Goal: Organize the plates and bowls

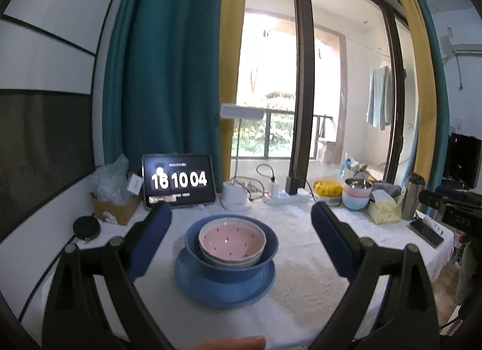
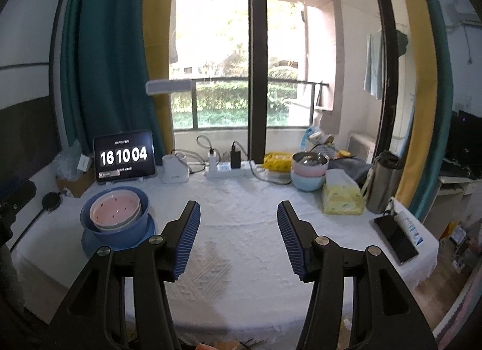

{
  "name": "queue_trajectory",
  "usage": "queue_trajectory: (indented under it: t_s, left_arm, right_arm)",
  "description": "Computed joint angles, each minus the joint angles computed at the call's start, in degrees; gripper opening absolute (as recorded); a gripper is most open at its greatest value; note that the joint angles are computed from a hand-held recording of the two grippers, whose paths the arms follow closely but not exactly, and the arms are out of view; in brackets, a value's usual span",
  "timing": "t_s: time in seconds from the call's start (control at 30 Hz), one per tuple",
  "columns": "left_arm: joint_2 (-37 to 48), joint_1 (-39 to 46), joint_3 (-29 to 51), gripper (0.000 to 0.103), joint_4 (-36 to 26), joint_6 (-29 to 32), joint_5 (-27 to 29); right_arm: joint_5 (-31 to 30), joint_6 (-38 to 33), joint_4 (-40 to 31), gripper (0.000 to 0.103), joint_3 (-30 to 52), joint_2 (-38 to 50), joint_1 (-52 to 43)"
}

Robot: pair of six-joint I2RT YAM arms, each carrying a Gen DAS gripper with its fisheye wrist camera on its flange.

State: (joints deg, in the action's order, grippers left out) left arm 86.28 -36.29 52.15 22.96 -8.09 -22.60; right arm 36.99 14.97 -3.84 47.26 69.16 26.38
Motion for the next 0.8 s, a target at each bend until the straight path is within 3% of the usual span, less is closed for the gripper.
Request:
queue_trajectory:
  t_s: [0.8]
  left_arm:
    - [-1.1,-0.7,1.2,0.095,-2.8,-0.9,-0.5]
  right_arm:
    - [2.2,-0.2,-0.5,0.057,-1.1,-3.9,-0.9]
